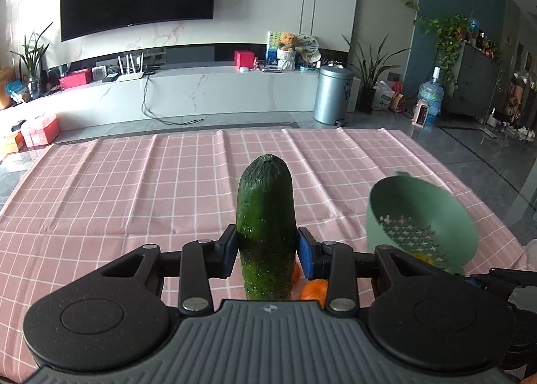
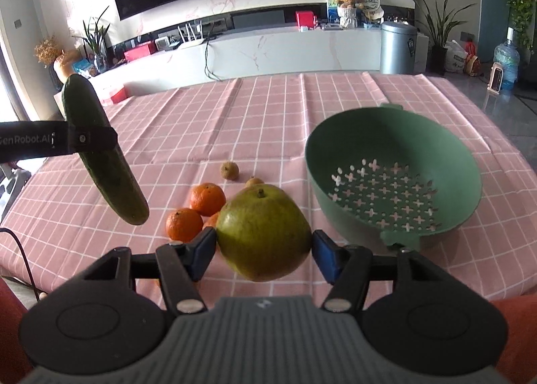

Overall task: Organize fruits
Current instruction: 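Lower cucumber and pear into the green colander and open both tools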

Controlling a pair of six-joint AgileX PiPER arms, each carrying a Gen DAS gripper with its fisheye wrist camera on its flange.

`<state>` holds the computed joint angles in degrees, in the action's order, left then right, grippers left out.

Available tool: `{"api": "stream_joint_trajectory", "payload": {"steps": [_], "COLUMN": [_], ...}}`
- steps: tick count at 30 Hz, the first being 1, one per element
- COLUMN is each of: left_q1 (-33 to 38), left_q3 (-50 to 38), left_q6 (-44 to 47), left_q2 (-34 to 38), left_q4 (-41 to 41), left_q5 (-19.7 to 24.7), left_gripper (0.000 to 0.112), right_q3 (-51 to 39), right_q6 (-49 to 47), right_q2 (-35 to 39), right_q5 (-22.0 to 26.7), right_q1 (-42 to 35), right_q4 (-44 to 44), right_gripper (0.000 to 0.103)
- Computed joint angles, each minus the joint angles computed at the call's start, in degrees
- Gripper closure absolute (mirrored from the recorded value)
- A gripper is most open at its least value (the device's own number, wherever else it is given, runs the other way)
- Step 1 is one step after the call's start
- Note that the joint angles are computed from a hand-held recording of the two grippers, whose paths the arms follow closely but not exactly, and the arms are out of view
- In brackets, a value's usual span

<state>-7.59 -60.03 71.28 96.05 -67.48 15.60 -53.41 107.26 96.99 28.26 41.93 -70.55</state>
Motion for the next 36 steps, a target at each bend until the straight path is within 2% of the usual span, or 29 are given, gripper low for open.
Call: {"api": "stream_joint_trajectory", "payload": {"steps": [5,8,14,18,21,26,30,34,35,36], "left_q1": [-4.36,-8.29,-15.24,-16.59,-17.48,-18.85,-18.83,-19.05,-19.05,-18.98], "left_q3": [-4.02,-7.86,-18.38,-25.16,-29.2,-35.78,-41.1,-44.59,-45.74,-47.27], "left_q6": [-1.94,-6.32,-22.26,-27.78,-31.4,-37.87,-40.82,-43.15,-43.88,-44.68], "left_q2": [0.04,2.11,9.54,15.04,18.56,23.8,27.86,30.63,31.43,32.39], "left_q4": [1.29,5.03,21.53,26.89,31.54,38.8,41.19,43.68,44.1,44.4], "left_q5": [2.31,2.51,3.48,8.73,11.04,15.75,20.52,22.77,23.56,24.62], "left_gripper": [0.071,0.071,0.071,0.071,0.071,0.071,0.071,0.071,0.071,0.071], "right_q3": [2.24,3.48,4.84,4.91,4.72,2.56,0.1,-2.9,-3.38,-3.9], "right_q6": [-0.99,-3.77,-12.07,-16.92,-20.45,-32.79,-43.2,-55.37,-56.64,-56.71], "right_q2": [-6.2,-8.79,-10.48,-8.66,-6.99,-3.23,0.18,3.74,4.31,4.67], "right_q5": [6.88,8.46,4.18,-0.67,-4.6,-11.17,-12.56,-13.49,-13.66,-13.85], "right_q1": [0.6,-1.77,-9.92,-16.04,-20.01,-25.37,-26.86,-28.23,-28.46,-28.74], "right_q4": [-2.1,-2.08,-1.1,-1.95,-2.3,3.96,11.47,21.94,23.0,22.72], "right_gripper": [0.044,0.044,0.044,0.044,0.044,0.045,0.047,0.049,0.054,0.076]}}
